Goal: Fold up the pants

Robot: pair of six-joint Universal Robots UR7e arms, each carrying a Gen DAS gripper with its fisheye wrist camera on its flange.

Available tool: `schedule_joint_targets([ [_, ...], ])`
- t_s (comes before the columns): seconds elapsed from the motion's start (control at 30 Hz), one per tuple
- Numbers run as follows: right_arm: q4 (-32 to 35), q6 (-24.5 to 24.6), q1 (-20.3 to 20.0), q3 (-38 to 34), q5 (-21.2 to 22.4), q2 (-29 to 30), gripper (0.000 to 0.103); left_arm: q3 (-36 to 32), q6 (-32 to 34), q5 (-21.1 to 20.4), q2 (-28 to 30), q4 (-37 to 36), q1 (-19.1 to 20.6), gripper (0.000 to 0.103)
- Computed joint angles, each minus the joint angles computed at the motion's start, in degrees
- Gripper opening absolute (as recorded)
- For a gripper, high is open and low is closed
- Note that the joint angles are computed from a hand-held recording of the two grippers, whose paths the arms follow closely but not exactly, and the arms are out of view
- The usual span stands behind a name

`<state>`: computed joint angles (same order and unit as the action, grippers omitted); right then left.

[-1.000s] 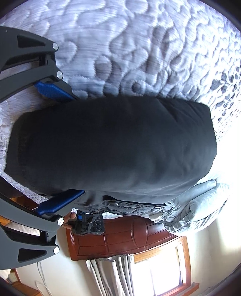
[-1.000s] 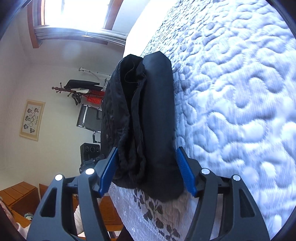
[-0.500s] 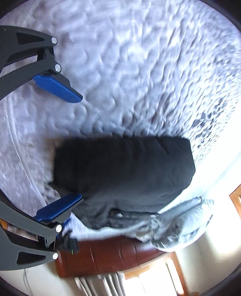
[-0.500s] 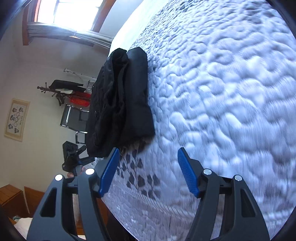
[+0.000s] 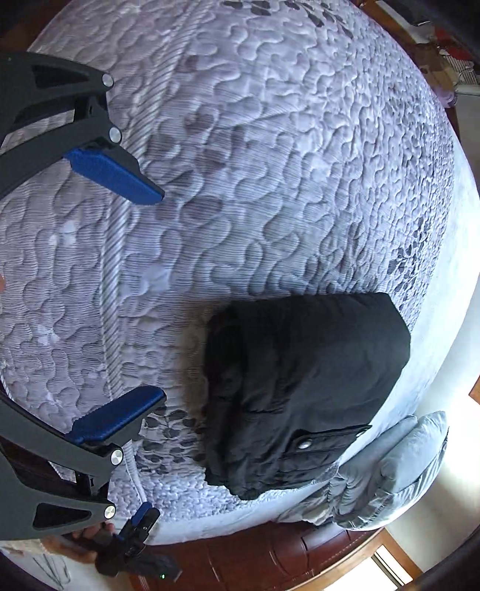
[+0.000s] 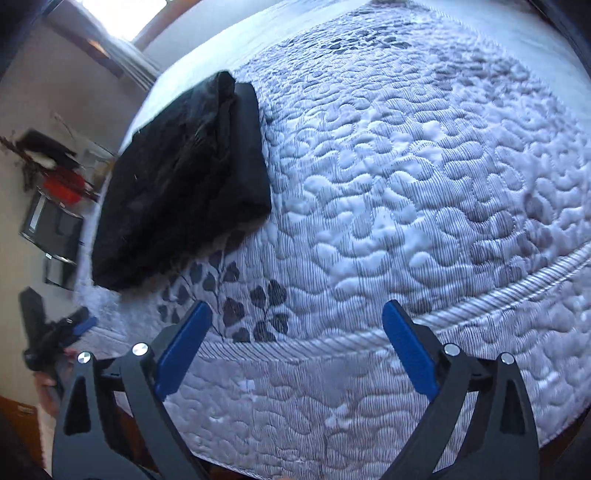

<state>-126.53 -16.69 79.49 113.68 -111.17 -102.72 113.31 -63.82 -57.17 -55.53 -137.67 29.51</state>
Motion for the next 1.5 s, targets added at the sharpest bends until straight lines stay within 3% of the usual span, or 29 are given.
schedule_joint_targets([
  [0.23, -6.88, -0.23, 8.2, 6.22, -15.11, 1.92, 0.1, -1.49, -2.2, -0.27, 2.82, 2.71, -2.13, 0.099],
  [0.33, -8.83, 0.46, 10.24, 8.05, -18.05, 3.18, 0.1, -3.55, -1.26, -1.47, 4.52, 6.69, -2.83, 0.099],
  [0.53, -9.44, 3.66, 12.11, 9.31, -18.24, 3.34, 0.1, -5.33, -2.91, 3.1, 6.27, 11.58, -5.76, 0.099],
  [0.7, -10.13, 4.23, 15.94, 8.94, -20.34, 2.07, 0.1, -5.89, -5.99, 8.55, 4.88, 14.9, -7.88, 0.099],
  [0.87, -9.63, 5.46, 19.81, 7.73, -22.38, 1.13, 0.1, -6.86, -7.07, 11.37, 3.15, 18.03, -8.86, 0.099],
  [1.07, -9.79, 5.54, 23.29, 6.39, -25.24, 1.75, 0.1, -8.94, -6.18, 12.7, 3.42, 20.37, -9.65, 0.099],
  [1.5, -8.52, 7.16, 25.48, 4.75, -23.89, 2.46, 0.1, -12.51, -6.6, 14.83, 4.7, 24.94, -9.62, 0.099],
])
